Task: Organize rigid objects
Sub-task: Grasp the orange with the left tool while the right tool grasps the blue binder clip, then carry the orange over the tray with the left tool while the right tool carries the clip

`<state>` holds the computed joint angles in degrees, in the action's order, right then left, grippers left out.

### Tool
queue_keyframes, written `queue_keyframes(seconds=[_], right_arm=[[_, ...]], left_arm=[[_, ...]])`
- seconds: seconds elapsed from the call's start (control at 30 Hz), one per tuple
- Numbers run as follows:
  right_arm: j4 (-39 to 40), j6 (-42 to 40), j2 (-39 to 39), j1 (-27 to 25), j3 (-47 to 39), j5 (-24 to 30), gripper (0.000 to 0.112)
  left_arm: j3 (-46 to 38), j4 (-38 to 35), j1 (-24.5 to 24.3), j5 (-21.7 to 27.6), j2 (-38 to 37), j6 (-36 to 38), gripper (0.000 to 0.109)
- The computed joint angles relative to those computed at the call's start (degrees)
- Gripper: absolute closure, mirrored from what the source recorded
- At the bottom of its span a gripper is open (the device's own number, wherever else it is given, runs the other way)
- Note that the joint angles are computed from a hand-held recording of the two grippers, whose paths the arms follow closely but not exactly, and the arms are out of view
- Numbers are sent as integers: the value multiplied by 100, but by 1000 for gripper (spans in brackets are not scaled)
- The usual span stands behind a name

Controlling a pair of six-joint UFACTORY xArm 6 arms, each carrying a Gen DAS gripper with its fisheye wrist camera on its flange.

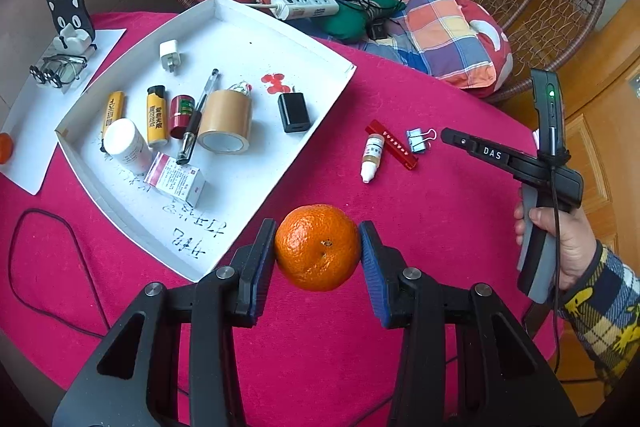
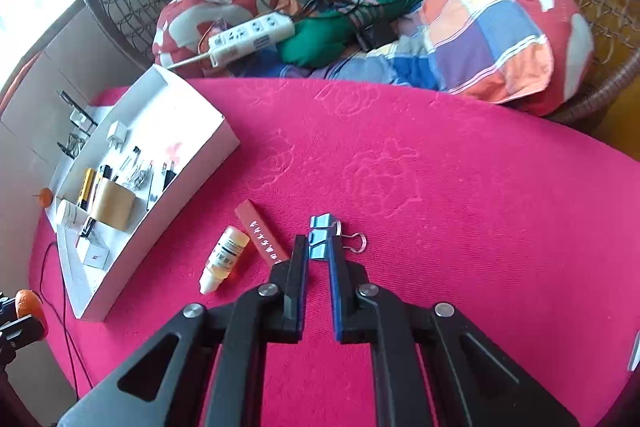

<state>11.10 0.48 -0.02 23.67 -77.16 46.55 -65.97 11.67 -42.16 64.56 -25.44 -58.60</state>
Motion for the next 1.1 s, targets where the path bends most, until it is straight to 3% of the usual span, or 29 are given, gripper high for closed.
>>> queue_keyframes(seconds=[0.13,0.23,0.27,0.37,0.47,0.57,0.63,0.7,0.73,0.87,1.1], right_arm=[[202,144,106,-108,-24,-2,99],[-32,383,206,-74,-67,-14,71],[-35,412,256,-64,-106,-14,67],[-650,736,447,63,-281,8,67],[-1132,918,729,166,-553,357,67],[-1714,955,717,328,-414,240,64],[-1945,945,683,400,-332,136,66],[-1704,755,714,366,-419,239,76],[-1652,624,722,365,-474,315,92],[-1095,383,477,233,-259,318,93],[455,121,-682,-67,451,-98,93]], left_arm=[[-31,96,-102,91,-37,-29,68],[43,119,-110,192,-155,-113,68],[75,131,-102,235,-205,-144,68],[190,119,-41,305,-344,-218,68],[280,92,31,307,-442,-263,68],[330,58,75,294,-486,-260,68],[346,14,105,278,-486,-232,68],[342,-14,128,251,-474,-183,68],[322,-11,129,235,-458,-153,68],[201,92,134,202,-402,-52,68],[-90,421,88,142,-316,-59,68]])
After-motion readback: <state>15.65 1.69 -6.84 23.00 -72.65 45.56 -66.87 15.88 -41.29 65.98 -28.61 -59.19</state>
